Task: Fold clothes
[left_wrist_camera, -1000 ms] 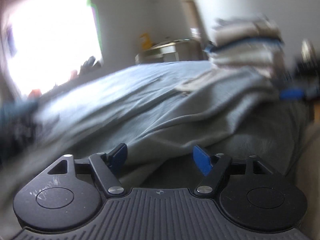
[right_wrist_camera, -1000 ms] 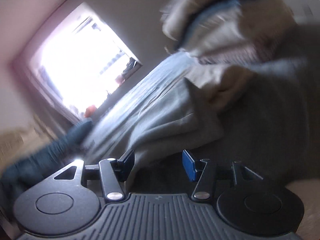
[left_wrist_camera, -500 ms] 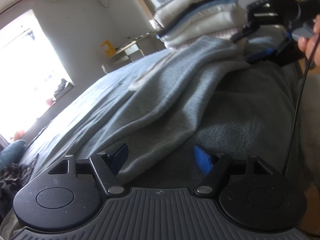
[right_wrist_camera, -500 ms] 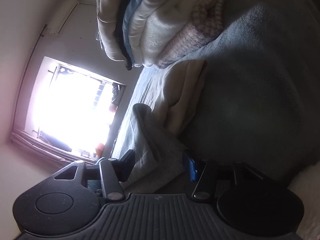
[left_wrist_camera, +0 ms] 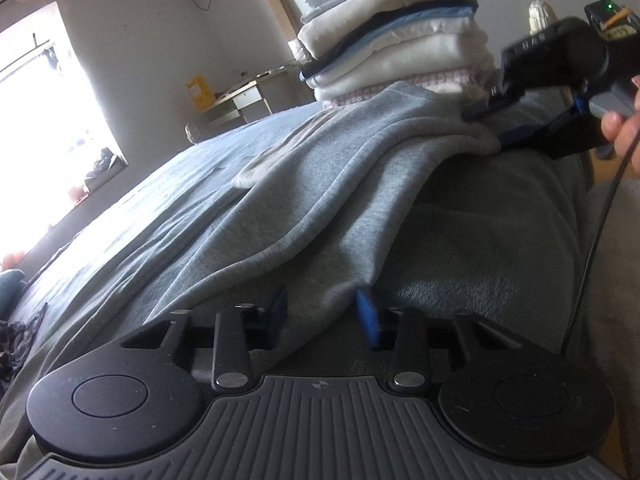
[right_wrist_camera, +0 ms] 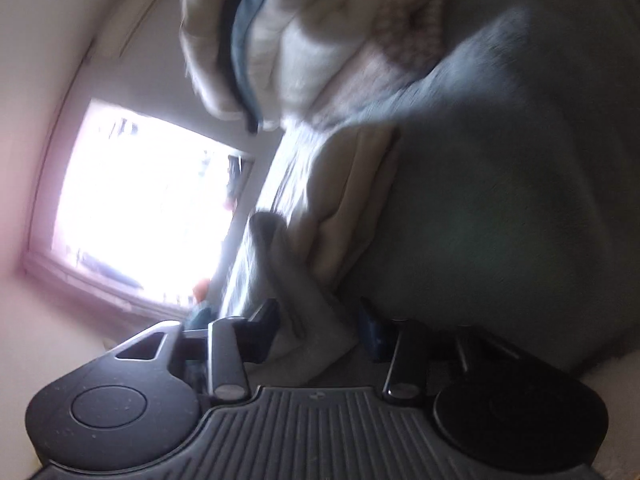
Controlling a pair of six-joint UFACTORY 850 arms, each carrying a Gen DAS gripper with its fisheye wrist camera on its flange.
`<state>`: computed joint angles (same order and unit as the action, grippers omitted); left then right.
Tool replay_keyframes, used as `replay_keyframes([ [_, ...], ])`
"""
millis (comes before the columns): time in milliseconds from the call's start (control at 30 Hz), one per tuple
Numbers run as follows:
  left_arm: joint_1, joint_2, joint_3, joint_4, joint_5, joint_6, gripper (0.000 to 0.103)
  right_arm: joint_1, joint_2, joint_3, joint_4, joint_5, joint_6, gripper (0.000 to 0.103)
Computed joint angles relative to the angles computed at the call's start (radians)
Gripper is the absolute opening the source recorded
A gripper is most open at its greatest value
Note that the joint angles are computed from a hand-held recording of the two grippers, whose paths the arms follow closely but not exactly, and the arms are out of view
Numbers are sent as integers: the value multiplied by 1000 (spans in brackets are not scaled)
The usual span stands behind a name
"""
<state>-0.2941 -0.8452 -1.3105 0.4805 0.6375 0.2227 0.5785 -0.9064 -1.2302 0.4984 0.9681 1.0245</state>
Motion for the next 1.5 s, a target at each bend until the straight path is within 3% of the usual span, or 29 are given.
replay_keyframes([
  [33,0,1,1,1,5,-12,20,-1,3,-1,-4,-10,-19,28],
  [100,6,8,6,15,23,-54,17,-4,7,8,-44,5,-10,5],
  [133,10,11,8,22,34,-77,15,-4,10,18,-67,35,8,2],
  [300,35,31,19,81,92,-230,10,6,47,46,-107,122,-23,2],
  [433,49,41,16,113,114,-310,8,10,73,46,-125,147,-54,2],
  [533,63,43,7,243,98,-416,10,17,77,29,-114,135,-90,2],
  [567,61,44,10,260,92,-421,13,19,75,25,-113,133,-93,2],
  [633,49,38,12,260,74,-386,33,19,69,27,-117,133,-71,2],
  [733,27,23,1,268,40,-351,43,17,60,29,-126,133,-36,2],
  [833,2,1,-25,202,8,-301,44,10,50,24,-139,125,-15,2],
  [1033,-18,-46,-99,151,-42,-350,42,-4,34,22,-171,109,19,5],
  [1200,-13,-54,-119,180,-37,-433,21,-9,18,18,-174,84,33,31],
  [1267,-9,-48,-111,187,-20,-443,18,-19,8,9,-201,76,52,34],
  [1333,-8,-41,-104,182,-4,-436,16,-29,-2,-3,-241,74,80,31],
  [1400,-3,-32,-95,178,14,-435,15,-35,-7,-15,-271,71,100,7],
  [1500,10,-11,-71,182,54,-448,13,-24,6,-17,-266,81,88,3],
])
